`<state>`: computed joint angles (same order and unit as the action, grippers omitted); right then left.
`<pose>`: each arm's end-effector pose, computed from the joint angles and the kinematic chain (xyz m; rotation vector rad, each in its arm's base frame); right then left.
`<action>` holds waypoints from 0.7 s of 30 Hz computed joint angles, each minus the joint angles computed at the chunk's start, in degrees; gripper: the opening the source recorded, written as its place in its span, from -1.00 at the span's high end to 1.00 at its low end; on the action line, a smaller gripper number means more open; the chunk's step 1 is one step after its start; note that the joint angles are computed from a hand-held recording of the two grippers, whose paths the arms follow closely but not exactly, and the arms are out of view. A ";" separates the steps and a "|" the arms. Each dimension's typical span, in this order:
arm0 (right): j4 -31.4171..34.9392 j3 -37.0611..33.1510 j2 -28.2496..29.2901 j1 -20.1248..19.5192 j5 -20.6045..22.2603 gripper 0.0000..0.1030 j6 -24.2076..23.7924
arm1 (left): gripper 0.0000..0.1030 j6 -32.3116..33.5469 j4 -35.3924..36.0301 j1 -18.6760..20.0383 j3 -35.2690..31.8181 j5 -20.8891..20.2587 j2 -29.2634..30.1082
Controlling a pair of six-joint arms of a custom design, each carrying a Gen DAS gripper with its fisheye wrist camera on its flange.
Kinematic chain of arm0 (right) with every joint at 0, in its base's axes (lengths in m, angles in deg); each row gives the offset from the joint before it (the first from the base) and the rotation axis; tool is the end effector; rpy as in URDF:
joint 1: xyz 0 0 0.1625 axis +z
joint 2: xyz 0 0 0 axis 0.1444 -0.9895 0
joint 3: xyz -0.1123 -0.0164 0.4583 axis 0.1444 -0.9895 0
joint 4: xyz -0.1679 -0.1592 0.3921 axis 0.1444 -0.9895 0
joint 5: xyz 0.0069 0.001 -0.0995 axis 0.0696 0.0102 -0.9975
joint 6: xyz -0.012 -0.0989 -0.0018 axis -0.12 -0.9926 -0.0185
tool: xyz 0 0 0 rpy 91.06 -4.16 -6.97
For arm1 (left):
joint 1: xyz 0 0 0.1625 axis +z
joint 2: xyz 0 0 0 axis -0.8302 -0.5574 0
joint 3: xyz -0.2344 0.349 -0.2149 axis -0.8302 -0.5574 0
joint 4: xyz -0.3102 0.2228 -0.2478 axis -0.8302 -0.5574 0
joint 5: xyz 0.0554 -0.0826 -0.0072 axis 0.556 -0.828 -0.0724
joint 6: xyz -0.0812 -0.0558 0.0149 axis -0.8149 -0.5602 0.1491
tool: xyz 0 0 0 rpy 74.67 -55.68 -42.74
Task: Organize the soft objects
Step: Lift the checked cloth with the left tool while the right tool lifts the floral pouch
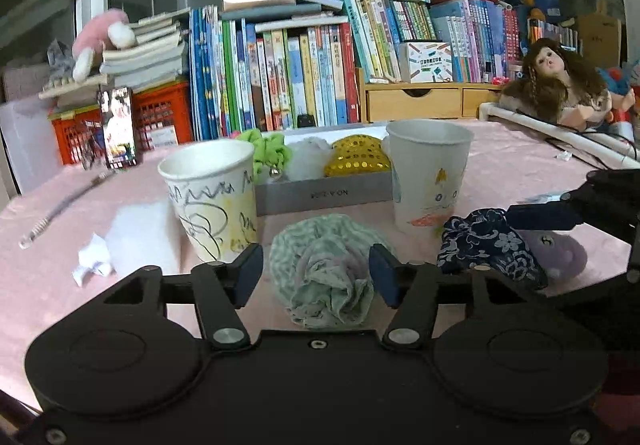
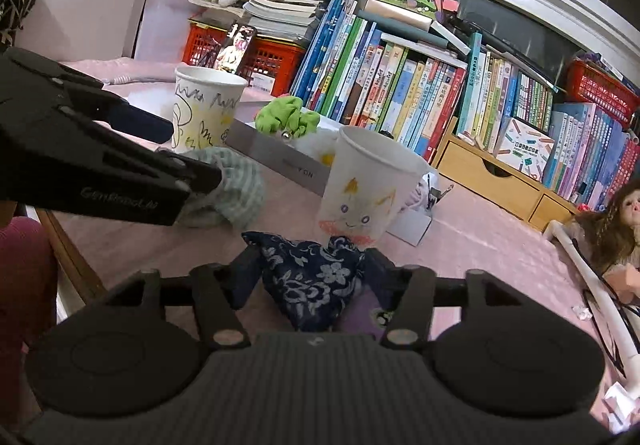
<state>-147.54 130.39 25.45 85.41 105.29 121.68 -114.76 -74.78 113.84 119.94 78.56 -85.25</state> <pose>0.1052 -0.3438 -0.0233 0.6011 -1.7971 1.0949 -0.0698 -0.4244 0.0196 1.2997 2.2447 -1.0360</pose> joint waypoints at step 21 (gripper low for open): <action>15.36 -5.18 -2.44 -1.54 0.77 -0.47 2.27 | 0.03 -10.12 14.51 3.29 -10.17 4.24 5.31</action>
